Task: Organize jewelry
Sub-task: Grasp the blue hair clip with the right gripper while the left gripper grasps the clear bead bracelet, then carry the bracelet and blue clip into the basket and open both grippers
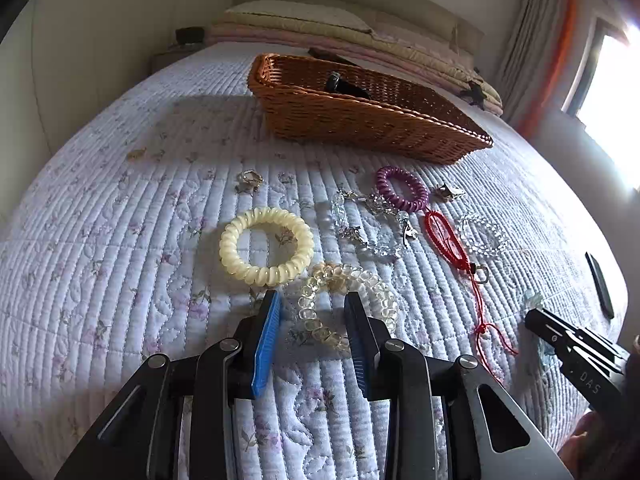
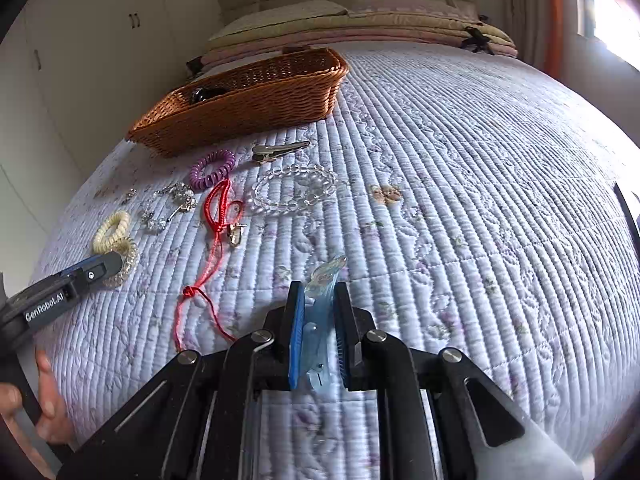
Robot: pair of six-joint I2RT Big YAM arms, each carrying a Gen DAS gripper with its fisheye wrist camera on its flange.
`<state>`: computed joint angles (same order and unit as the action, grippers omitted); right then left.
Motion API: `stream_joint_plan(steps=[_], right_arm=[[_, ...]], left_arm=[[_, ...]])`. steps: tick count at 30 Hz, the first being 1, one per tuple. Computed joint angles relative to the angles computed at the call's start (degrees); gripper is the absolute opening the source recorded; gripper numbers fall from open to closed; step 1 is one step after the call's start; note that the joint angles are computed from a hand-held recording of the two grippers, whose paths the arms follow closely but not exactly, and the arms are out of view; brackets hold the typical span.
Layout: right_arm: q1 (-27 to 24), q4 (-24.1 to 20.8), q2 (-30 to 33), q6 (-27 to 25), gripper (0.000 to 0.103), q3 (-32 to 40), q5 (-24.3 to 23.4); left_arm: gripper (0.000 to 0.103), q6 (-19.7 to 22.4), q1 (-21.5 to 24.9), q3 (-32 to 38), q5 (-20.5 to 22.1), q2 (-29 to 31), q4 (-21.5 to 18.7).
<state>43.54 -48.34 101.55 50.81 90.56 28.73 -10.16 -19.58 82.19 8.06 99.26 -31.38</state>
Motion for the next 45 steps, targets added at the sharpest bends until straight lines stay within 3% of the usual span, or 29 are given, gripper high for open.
stream_joint_plan(steps=[9,10,12,13,25,31,39,45], right_arm=[[0.58,2.87,-0.16,-4.49,0.018,-1.49,0.78],[0.6,3.39,-0.36,-4.78,0.018,-1.89,0.89],[0.72,3.3,-0.25,-5.14,0.014,-1.87,1.64],[0.83,3.19,-0.15,-5.59,0.014,-1.75,2.04],[1.05,8.22,-2.54,-8.02,0.014,-3.22,2.54],[0.68,10.05,-3.26,-11.69,0.014,-1.76,4.09],[-1.84,12.19,-0.72,-19.96,0.014,5.54,4.72],[-4.89,12.74,4.14,-26.25,0.014,15.4,2.57]], left_arm=[[0.032,1.65,-1.9,0.06,-5.47,-0.37,-1.2],[0.03,1.74,-2.04,-0.17,-5.86,-0.51,-1.0],[0.014,2.25,-2.27,-0.71,-6.67,-0.82,-0.27],[0.012,2.38,-2.4,-0.86,-7.23,-0.89,-0.14],[0.009,0.61,-1.75,-5.4,-3.75,-4.55,5.36],[0.009,0.84,-1.87,-6.16,-2.77,-7.26,7.93],[0.009,2.63,-1.57,0.28,-1.74,-6.18,9.75],[0.009,3.84,-1.36,10.41,-3.18,-0.57,7.81]])
